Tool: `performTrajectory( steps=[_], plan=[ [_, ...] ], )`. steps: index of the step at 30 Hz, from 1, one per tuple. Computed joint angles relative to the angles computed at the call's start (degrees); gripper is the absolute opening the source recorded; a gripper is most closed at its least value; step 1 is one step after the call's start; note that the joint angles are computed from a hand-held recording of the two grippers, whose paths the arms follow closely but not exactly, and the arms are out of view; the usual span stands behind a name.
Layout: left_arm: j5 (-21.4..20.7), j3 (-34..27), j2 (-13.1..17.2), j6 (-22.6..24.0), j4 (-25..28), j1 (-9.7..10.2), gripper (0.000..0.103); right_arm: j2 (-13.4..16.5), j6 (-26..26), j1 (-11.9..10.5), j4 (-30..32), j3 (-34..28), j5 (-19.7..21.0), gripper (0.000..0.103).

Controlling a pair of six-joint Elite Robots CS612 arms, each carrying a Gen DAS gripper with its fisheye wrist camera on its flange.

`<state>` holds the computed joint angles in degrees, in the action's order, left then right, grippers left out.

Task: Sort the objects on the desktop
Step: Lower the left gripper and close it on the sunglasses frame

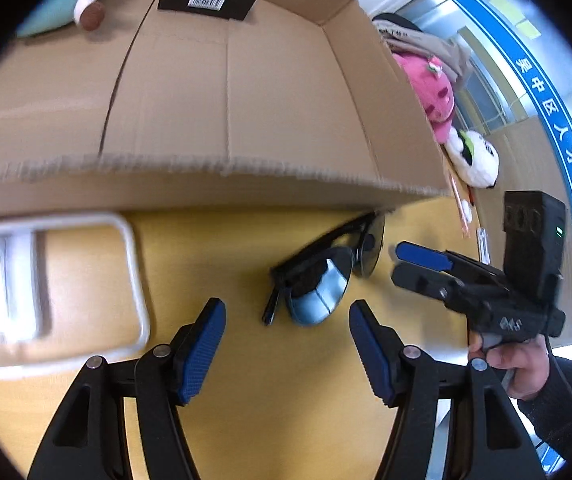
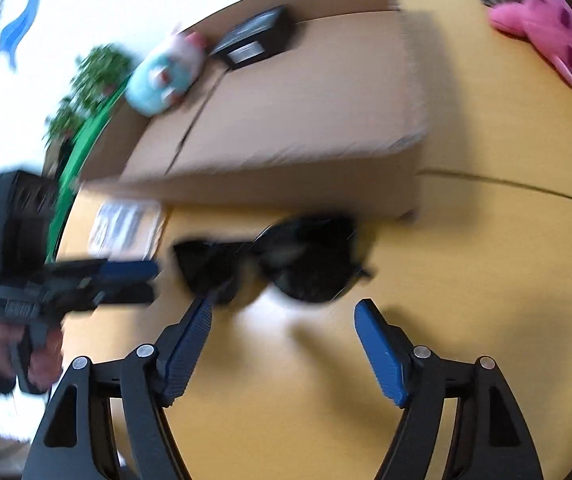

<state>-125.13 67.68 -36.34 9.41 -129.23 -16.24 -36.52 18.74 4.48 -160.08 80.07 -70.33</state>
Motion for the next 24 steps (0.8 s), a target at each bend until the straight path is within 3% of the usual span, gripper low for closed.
performTrajectory(
  steps=[3, 6, 10, 12, 15, 17, 19, 24],
  plan=[
    [-1.41, -1.36, 0.90, 1.19, 0.56, -0.56, 0.063, 1.36, 5.24, -0.96, -2.73, -1.33, 2.13, 0.079],
    [-1.05, -1.95, 1.16, 5.26, 4.61, -1.39, 0.061, 2.13, 7.64, -0.98, -3.33, -1.87, 3.63, 0.080],
    [-0.58, 0.38, -0.54, 10.78, 8.71, -1.58, 0.060, 1.96, 7.70, -0.37, -4.63, -1.07, 4.07, 0.087],
    [-2.37, 1.60, -1.50, 14.22, 12.99, -1.31, 0.054, 1.70, 8.88, -0.47, -5.87, -0.09, 5.48, 0.087],
    [-2.47, 4.03, -3.27, 17.87, 16.01, -1.28, 0.054, 0.52, 10.57, -0.43, -5.99, 1.84, 4.82, 0.087],
    [-2.90, 5.51, -4.18, 17.72, 15.19, -1.03, 0.054, -0.83, 11.74, -0.32, -5.82, 3.58, 3.13, 0.087],
    [-4.06, 5.91, -4.20, 14.78, 13.33, -0.64, 0.054, -2.20, 13.46, -0.17, -4.28, 5.01, 1.56, 0.088],
    [-3.19, 3.79, -2.44, 11.06, 13.32, -1.59, 0.054, -3.20, 15.67, 0.84, 1.32, 4.38, 0.04, 0.087]
  ],
)
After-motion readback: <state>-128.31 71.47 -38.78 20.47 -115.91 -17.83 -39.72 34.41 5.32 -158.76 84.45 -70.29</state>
